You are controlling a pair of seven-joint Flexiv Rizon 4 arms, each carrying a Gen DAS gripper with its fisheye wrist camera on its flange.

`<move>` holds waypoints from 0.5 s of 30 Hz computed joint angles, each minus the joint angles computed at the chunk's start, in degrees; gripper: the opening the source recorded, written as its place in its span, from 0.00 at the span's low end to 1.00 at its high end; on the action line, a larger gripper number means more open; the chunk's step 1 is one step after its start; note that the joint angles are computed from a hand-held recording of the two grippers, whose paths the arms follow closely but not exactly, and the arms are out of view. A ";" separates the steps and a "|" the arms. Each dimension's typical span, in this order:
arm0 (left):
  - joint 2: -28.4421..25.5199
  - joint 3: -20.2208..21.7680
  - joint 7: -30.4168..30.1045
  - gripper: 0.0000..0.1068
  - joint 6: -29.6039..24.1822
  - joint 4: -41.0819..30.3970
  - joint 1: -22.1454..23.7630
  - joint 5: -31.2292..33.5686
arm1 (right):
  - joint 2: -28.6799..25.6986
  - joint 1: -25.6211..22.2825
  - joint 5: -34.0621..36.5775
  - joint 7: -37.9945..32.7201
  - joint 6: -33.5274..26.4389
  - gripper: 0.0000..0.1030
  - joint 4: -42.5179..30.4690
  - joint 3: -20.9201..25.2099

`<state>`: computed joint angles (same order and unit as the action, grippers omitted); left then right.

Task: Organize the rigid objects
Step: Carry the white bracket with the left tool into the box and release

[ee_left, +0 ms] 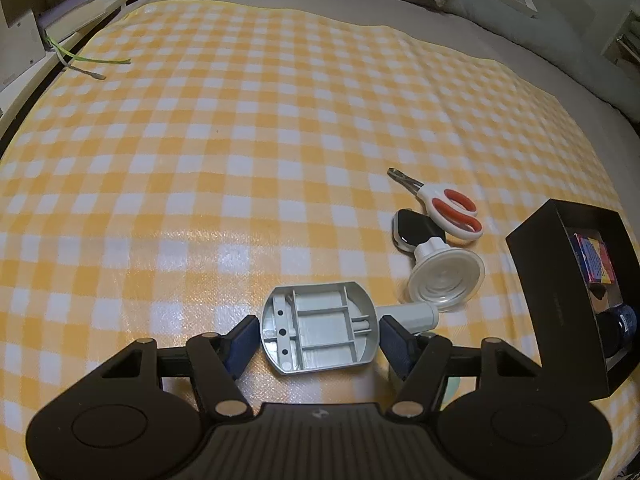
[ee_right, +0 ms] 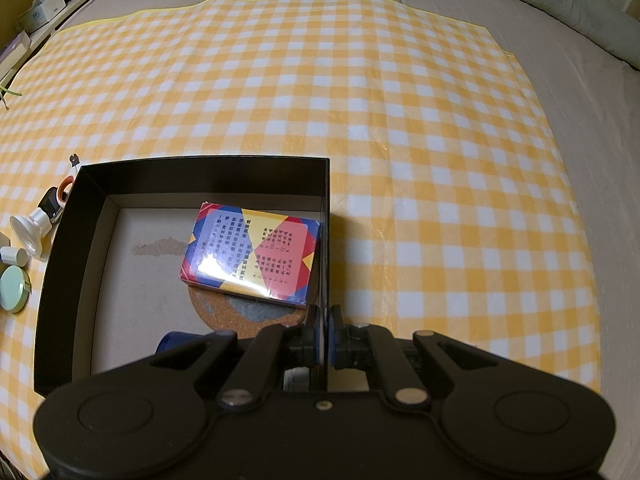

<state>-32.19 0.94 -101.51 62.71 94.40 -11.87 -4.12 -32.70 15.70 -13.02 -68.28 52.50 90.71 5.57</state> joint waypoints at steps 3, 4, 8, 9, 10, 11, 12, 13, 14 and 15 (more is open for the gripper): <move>0.23 -0.52 -0.26 0.62 1.15 0.33 0.21 -0.69 | 0.00 0.01 0.05 0.07 0.05 0.04 0.03 0.01; 0.34 -0.69 -0.35 0.62 1.68 0.38 0.25 -0.97 | 0.09 0.10 -0.03 0.18 0.17 0.04 0.24 -0.04; 0.59 -1.92 0.25 0.62 4.05 0.25 0.51 -2.36 | 0.09 0.08 -0.10 0.19 0.18 0.04 0.26 -0.06; 0.64 -2.37 0.64 0.62 4.53 0.14 0.58 -2.84 | 0.07 0.05 -0.12 0.11 0.15 0.04 0.19 -0.06; 0.67 -2.87 1.17 0.62 4.99 0.05 0.66 -3.35 | 0.13 0.19 -0.24 0.22 0.28 0.04 0.38 -0.09; 0.65 -3.33 1.73 0.62 5.33 -0.12 0.69 -3.82 | 0.07 0.14 -0.22 0.15 0.19 0.04 0.23 -0.07; 0.64 -4.04 2.55 0.62 5.68 -0.31 0.79 -4.44 | 0.04 0.11 -0.18 0.14 0.16 0.04 0.15 -0.06; 0.56 -4.66 3.35 0.62 5.88 -0.56 0.76 -5.01 | 0.11 0.15 -0.21 0.21 0.27 0.04 0.34 -0.07; 0.49 -5.43 4.40 0.62 6.03 -0.79 0.83 -5.66 | 0.06 0.11 -0.19 0.14 0.21 0.04 0.22 -0.06; 0.36 -6.20 5.46 0.62 6.05 -1.15 0.76 -6.30 | 0.09 0.13 -0.20 0.19 0.25 0.04 0.28 -0.07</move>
<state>-31.83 -5.27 -96.05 68.76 93.25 -11.11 -10.42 -32.60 15.83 -13.22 -68.09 52.75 90.99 5.50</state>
